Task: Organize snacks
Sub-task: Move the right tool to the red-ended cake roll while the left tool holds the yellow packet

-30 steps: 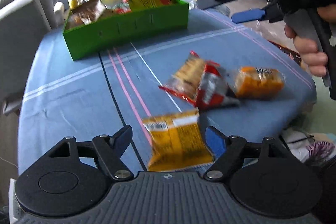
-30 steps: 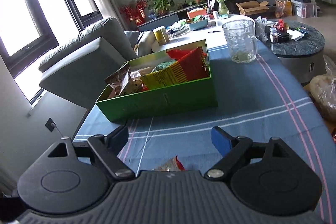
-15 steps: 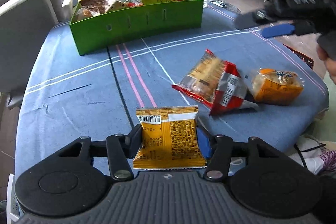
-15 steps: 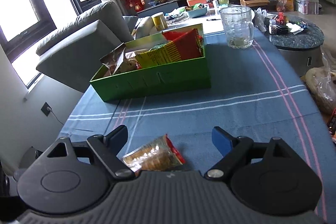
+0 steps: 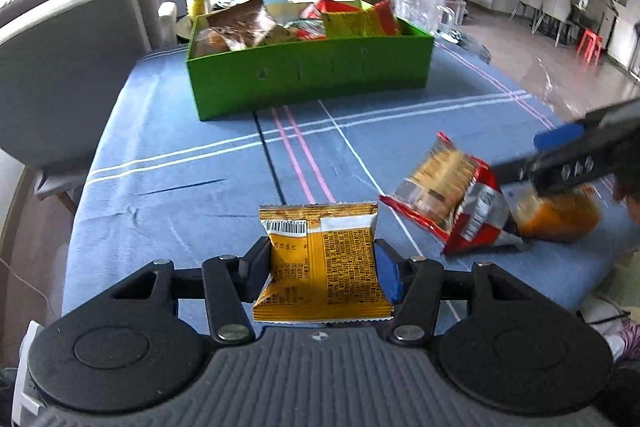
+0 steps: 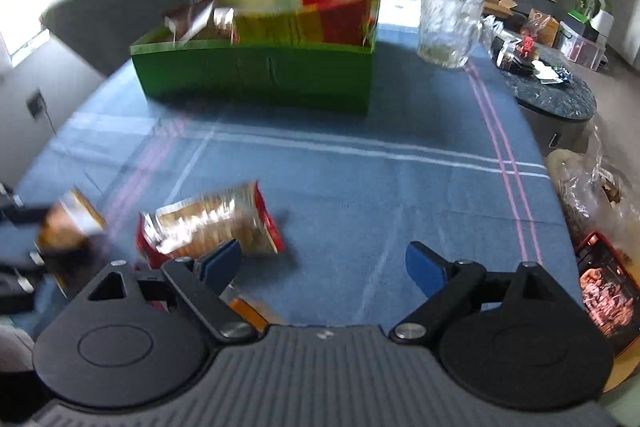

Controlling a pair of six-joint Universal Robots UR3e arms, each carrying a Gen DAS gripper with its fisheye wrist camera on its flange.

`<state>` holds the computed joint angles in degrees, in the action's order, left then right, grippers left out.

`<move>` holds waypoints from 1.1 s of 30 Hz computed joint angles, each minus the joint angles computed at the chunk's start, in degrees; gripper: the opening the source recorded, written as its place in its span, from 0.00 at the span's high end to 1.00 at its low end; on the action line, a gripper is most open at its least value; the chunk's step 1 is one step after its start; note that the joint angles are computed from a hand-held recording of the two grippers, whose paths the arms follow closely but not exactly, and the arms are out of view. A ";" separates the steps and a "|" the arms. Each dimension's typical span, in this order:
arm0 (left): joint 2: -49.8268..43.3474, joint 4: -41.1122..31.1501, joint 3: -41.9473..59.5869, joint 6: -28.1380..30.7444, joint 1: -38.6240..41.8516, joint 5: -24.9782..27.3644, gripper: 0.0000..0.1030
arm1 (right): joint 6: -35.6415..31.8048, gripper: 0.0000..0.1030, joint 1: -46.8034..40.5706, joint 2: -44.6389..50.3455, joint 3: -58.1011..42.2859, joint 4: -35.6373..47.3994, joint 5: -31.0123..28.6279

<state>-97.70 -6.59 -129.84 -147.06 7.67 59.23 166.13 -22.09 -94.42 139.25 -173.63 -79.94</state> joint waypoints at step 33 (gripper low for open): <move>-0.59 1.15 1.63 -3.93 3.54 -0.38 0.50 | 8.29 0.22 11.82 17.71 -19.62 0.53 -12.35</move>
<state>-98.28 -5.44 -128.20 -151.00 11.21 58.86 174.42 -10.27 -76.71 119.63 -173.11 -92.29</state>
